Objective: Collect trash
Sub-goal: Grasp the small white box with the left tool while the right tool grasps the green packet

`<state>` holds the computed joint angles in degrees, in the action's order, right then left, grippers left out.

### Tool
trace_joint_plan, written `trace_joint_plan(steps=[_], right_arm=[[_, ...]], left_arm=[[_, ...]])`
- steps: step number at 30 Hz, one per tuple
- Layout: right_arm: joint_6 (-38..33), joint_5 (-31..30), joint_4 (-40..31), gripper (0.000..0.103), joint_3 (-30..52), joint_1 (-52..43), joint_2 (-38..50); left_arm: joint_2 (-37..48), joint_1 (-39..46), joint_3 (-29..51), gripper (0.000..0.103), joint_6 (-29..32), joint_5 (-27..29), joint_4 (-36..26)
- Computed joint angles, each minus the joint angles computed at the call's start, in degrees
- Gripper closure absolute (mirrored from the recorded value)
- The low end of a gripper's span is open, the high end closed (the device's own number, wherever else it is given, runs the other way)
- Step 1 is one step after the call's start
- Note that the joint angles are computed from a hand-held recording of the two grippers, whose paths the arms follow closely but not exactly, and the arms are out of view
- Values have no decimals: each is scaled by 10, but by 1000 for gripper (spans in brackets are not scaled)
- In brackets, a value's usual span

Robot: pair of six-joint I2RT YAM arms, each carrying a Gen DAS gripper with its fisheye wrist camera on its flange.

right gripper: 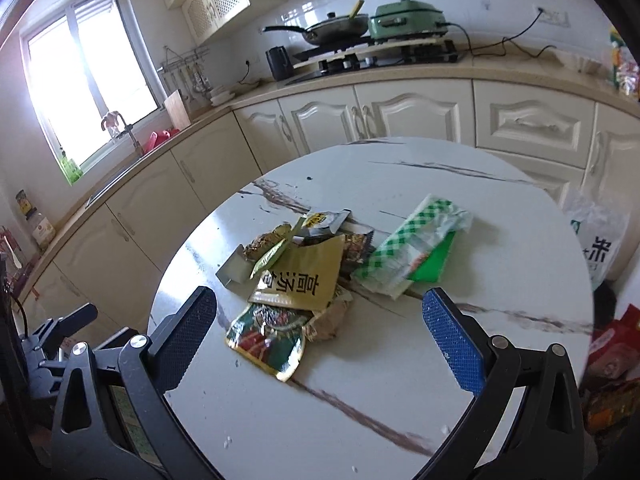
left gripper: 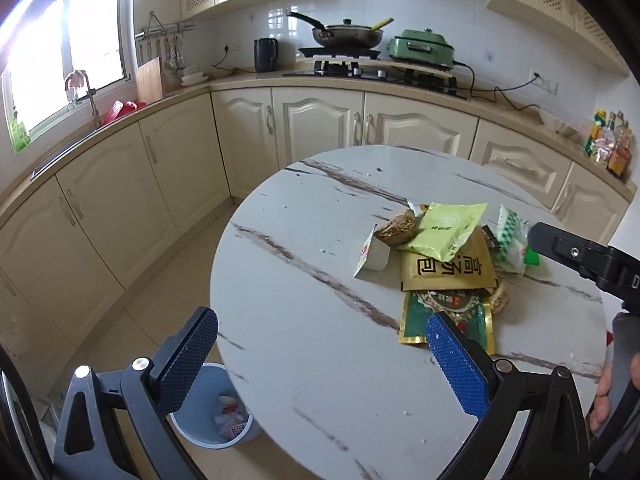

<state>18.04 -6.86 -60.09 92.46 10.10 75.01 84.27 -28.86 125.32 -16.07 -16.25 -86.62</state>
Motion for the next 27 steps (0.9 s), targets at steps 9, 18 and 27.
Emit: trace_joint_plan(steps=[9,18,27], right_arm=[[5,-18,24,11,90,13,179],[-21,-78,78,100,28,-27,155],[-26,-88,77,101,10,-44,117]], left_arm=[[157,82,83,1,94,72,49],[277,100,174,3,119,132,61],[332,105,208,42,124,145,68]])
